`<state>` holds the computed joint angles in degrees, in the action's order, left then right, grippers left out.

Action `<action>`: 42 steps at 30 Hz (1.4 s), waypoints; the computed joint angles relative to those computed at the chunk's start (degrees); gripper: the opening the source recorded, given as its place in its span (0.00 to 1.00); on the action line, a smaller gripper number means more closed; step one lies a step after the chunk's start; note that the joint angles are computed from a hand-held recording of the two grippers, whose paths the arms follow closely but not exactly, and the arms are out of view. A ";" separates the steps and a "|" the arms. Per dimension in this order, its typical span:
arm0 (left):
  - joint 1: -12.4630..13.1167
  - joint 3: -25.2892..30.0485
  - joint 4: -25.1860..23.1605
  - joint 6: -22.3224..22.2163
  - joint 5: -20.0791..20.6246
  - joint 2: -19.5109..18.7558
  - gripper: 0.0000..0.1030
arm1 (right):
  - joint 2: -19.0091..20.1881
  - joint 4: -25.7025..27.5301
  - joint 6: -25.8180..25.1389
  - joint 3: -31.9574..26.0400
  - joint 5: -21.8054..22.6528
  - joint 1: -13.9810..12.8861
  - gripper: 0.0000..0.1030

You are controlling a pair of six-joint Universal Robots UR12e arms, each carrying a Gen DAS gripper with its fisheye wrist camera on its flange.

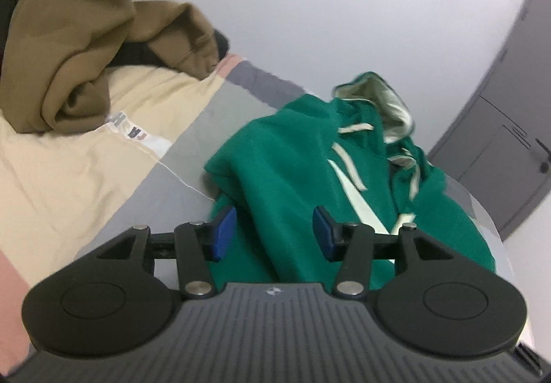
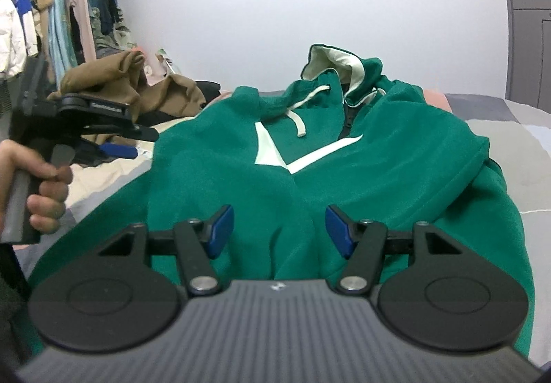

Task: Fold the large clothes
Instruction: 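Hold both open grippers over the folded hoodie, smoothing its sides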

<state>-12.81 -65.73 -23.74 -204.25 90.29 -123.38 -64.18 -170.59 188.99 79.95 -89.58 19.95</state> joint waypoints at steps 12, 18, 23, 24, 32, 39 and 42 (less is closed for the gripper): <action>-2.45 -2.06 -0.98 8.42 -9.62 0.94 0.53 | -0.38 7.46 0.75 -0.90 -1.34 0.34 0.48; -2.81 -1.83 -5.84 11.89 -9.83 1.01 0.52 | -0.52 9.70 1.12 -0.87 -1.22 0.15 0.48; -3.30 -1.31 -9.43 14.79 -7.80 0.53 0.52 | -0.65 12.41 0.66 -0.77 -0.50 0.00 0.47; -3.45 -1.44 -9.65 14.98 -7.17 0.53 0.52 | -0.68 12.78 1.09 -0.69 -0.15 -0.13 0.47; -4.81 -1.96 -9.85 19.34 -2.48 0.35 0.52 | -0.43 14.47 2.58 -0.80 0.77 -0.28 0.49; -5.46 -2.38 -8.60 19.04 -0.75 0.77 0.55 | -0.76 15.31 2.83 -0.91 0.07 0.06 0.49; -5.29 -2.71 -6.97 17.16 -1.71 1.21 0.59 | -1.43 13.10 2.40 0.13 1.44 -0.28 0.48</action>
<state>-18.10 -68.44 -30.71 -187.09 88.58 -122.17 -65.61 -157.49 191.39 80.08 -88.14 19.67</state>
